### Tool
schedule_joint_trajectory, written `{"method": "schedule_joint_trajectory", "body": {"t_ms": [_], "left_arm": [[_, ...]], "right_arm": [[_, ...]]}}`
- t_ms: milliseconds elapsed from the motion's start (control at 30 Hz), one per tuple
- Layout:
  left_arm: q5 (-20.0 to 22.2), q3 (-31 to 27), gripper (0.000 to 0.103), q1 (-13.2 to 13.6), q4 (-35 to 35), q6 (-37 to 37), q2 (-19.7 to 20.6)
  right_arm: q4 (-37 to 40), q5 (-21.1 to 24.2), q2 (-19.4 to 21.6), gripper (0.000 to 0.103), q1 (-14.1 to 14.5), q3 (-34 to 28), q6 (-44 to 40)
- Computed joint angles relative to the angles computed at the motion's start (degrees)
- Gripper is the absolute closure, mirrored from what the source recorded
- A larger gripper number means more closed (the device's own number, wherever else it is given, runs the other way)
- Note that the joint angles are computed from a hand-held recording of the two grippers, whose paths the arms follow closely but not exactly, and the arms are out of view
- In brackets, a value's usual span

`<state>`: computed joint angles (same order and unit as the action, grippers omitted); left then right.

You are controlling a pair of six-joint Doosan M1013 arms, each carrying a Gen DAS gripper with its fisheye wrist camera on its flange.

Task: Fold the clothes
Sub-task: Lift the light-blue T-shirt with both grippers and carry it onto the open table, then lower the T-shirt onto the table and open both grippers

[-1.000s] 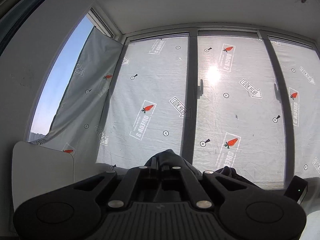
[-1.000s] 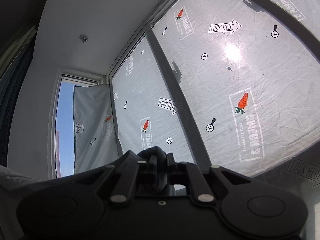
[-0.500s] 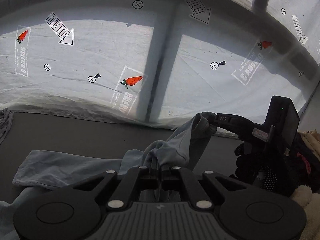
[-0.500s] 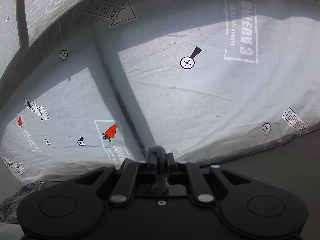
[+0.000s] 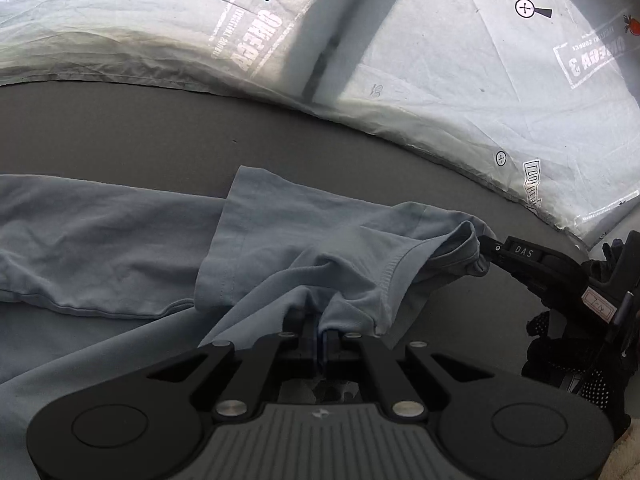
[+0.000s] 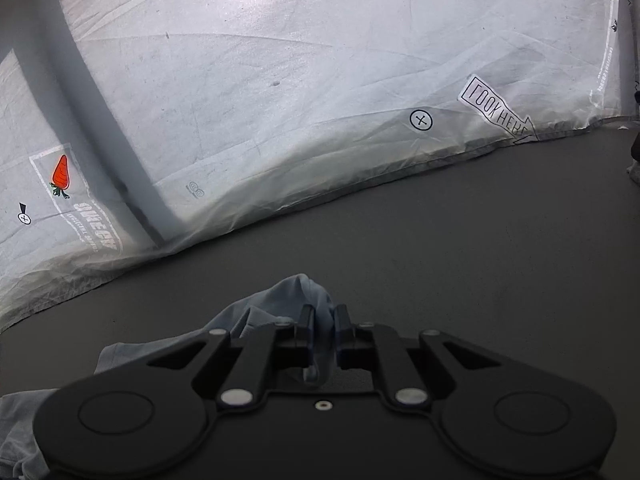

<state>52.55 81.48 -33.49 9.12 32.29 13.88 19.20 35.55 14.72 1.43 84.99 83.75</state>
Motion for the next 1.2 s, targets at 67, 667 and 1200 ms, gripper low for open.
{"method": "schedule_joint_trajectory", "body": {"t_ms": [67,667,1200], "left_arm": [[1.1,-0.1,0.1,0.6,-0.9,-1.1,0.2],[0.3,1.9,0.097,2.7,-6.0,-2.6,1.0],[-3.3,4.1,0.063,2.7,-4.9,-0.4,-2.1]], "right_arm": [[-1.0,0.5,0.4,0.093,0.2,-0.6,1.4],[-5.5,4.1,1.7,0.093,0.8,-2.8,9.6],[-4.9,6.0,0.8,0.066,-0.2,-3.7,13.8]]}}
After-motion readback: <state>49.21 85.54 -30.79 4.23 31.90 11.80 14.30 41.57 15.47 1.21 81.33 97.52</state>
